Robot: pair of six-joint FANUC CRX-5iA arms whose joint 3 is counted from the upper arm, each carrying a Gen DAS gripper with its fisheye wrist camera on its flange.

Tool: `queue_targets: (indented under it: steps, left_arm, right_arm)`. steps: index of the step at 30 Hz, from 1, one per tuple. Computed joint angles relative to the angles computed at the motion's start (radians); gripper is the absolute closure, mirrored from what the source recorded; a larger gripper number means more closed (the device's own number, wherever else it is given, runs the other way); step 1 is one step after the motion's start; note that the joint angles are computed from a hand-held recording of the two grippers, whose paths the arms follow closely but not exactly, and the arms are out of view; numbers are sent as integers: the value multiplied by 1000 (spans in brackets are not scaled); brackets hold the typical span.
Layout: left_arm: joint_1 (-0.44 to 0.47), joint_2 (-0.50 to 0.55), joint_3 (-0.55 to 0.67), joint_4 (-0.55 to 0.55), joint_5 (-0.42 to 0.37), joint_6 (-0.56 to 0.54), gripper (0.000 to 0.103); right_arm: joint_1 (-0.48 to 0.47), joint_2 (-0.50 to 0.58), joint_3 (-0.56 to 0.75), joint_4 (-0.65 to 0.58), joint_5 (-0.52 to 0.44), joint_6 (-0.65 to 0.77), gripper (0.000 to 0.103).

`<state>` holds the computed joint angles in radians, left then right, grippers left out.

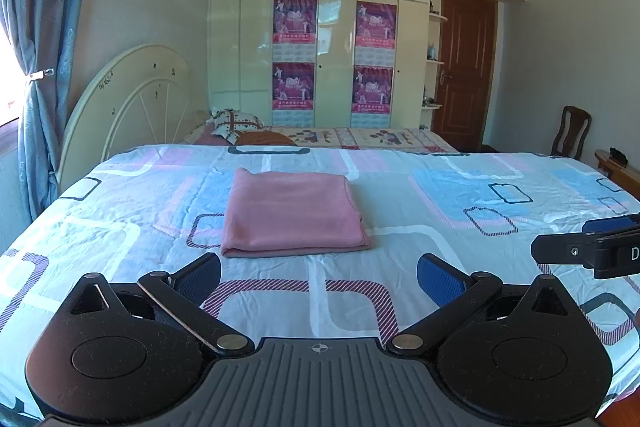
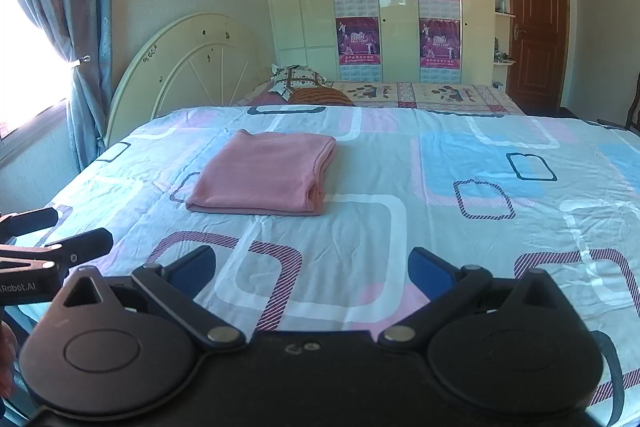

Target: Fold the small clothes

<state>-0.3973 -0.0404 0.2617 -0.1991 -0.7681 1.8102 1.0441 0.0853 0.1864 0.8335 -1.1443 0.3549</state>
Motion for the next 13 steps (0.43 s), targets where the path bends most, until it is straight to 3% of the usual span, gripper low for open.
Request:
queue_targets:
  steps: [13]
  left_arm:
    - [27, -15, -37, 63, 38, -38, 0]
  right_arm:
    - [-8, -7, -5, -13, 9, 20, 1]
